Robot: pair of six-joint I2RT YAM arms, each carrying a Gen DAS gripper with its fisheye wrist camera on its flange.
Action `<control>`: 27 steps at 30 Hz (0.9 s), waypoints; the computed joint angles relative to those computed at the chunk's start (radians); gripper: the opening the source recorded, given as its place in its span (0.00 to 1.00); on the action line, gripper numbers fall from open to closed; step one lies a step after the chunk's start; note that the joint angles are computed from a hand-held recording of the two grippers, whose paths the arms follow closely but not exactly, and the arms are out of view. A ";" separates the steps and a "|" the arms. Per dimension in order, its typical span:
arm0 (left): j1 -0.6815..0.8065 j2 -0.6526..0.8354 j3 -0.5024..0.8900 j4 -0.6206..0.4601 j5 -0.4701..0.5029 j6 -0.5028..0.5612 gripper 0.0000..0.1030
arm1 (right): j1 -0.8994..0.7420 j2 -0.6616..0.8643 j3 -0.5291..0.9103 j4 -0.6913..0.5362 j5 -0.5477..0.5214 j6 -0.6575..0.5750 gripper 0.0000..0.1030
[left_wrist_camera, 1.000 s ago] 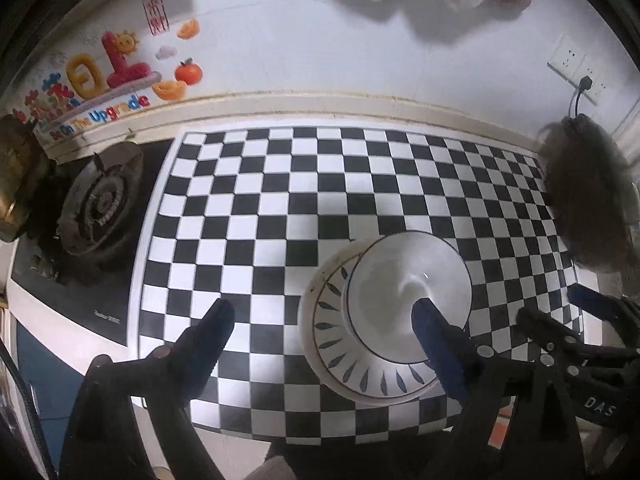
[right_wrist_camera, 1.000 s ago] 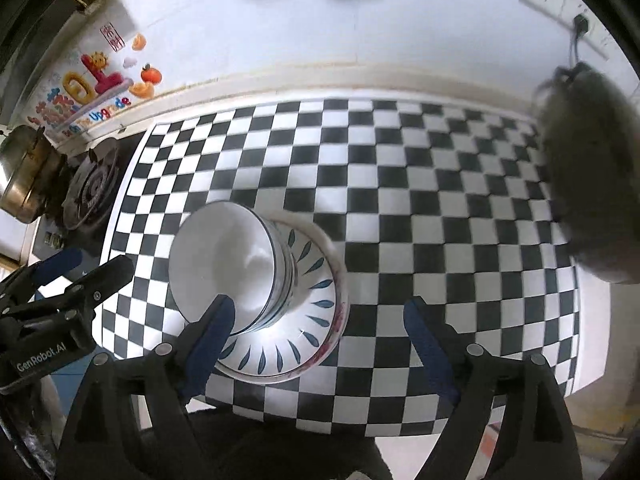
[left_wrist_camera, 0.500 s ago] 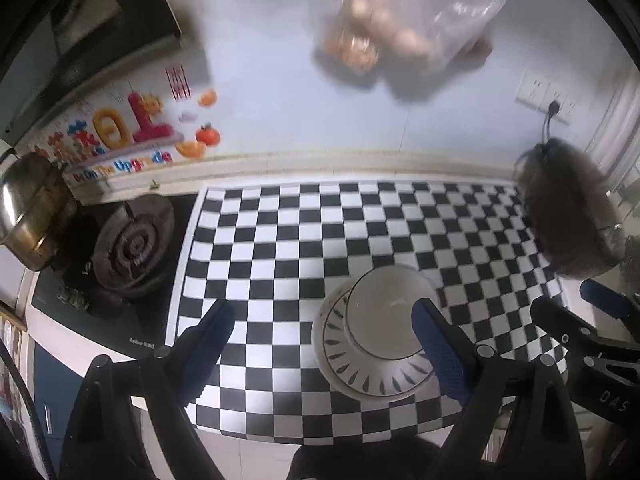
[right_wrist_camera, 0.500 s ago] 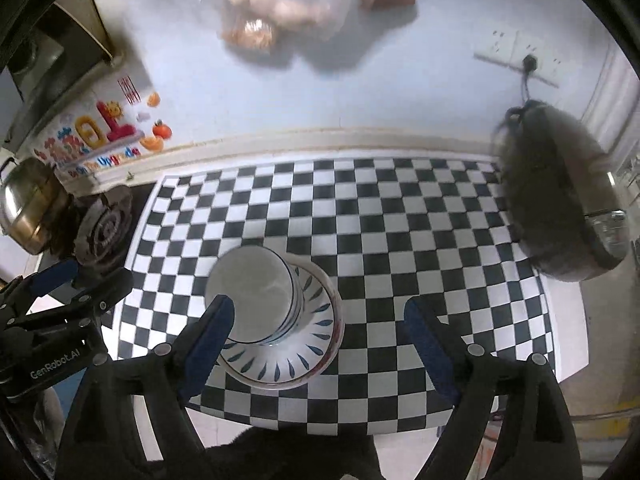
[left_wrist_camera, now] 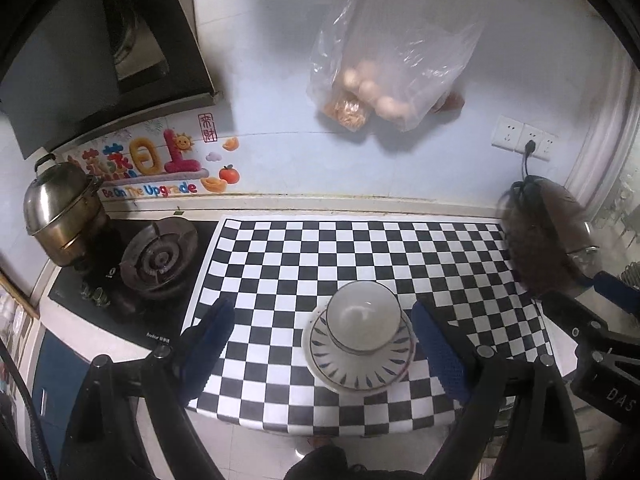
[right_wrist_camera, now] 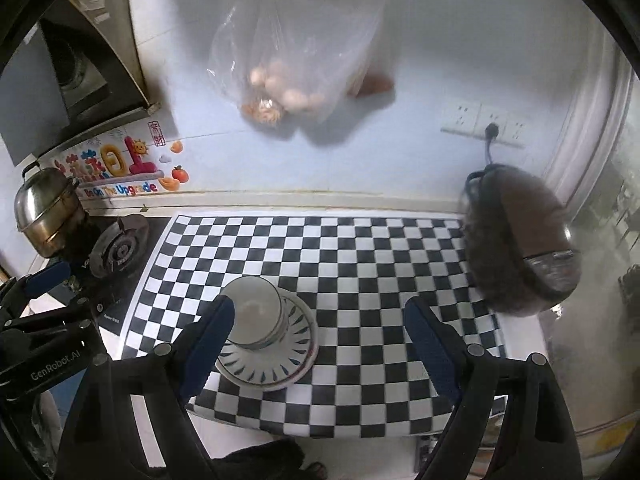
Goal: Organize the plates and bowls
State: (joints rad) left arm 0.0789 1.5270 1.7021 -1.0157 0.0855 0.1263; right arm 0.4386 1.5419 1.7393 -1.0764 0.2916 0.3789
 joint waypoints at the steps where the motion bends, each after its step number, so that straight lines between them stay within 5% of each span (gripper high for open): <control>1: -0.006 -0.026 -0.013 -0.003 -0.009 -0.006 0.88 | 0.010 -0.020 -0.005 -0.012 0.011 0.002 0.87; 16: 0.027 -0.276 -0.057 -0.129 -0.021 0.005 0.88 | 0.219 -0.221 -0.004 -0.227 0.181 0.144 0.87; 27: 0.193 -0.322 -0.024 -0.199 0.144 0.145 0.88 | 0.492 -0.132 0.208 -0.490 0.440 0.428 0.87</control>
